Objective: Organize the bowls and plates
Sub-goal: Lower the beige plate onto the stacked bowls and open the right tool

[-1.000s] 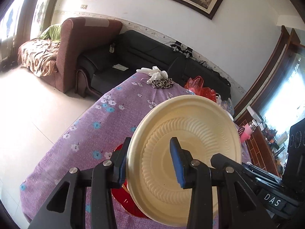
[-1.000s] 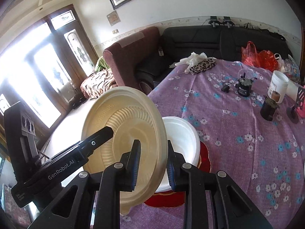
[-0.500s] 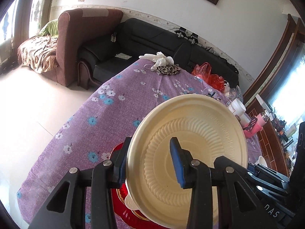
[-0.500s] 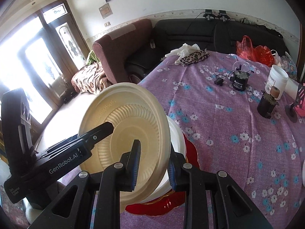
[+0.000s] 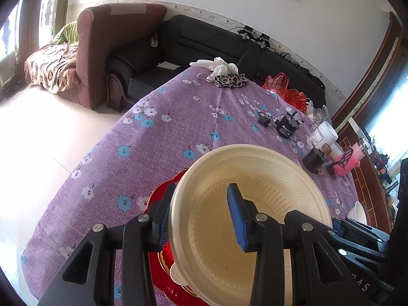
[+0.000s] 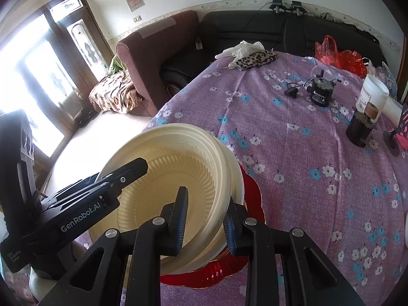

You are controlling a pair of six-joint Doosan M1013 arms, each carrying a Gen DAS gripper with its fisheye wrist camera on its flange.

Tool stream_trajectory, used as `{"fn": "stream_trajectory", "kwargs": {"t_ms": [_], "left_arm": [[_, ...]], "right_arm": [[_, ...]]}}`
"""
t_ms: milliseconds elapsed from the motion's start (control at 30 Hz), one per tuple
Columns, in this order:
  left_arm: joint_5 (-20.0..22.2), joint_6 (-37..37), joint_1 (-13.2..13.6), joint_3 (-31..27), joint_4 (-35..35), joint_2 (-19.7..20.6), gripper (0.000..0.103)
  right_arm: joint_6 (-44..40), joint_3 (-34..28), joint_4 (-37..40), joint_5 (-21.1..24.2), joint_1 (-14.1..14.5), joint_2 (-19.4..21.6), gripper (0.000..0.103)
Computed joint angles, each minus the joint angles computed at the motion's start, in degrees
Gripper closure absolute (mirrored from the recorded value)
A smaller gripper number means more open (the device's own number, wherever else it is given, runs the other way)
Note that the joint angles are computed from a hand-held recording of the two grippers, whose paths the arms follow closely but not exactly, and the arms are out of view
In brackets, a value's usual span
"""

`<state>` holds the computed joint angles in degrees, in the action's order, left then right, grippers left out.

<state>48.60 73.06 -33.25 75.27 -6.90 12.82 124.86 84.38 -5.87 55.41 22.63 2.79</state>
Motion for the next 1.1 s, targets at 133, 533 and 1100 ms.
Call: {"fn": "stream_trajectory", "kwargs": {"t_ms": [133,533,1100], "left_arm": [[-0.76,-1.41,-0.28,0.34,1.95,-0.34,0.063],[-4.26,-7.95,-0.63,2.68,11.17,-3.61,0.028],[-13.31,-17.73,-2.93,11.69,23.52,-14.6,0.023]], "right_arm": [[0.38,0.01,0.05,0.0,0.14,0.06,0.074],[5.22,-1.17,-9.31,1.11,2.86,0.24,0.058],[16.52,-0.92,-25.14,4.32,11.19,-3.7,0.037]]}}
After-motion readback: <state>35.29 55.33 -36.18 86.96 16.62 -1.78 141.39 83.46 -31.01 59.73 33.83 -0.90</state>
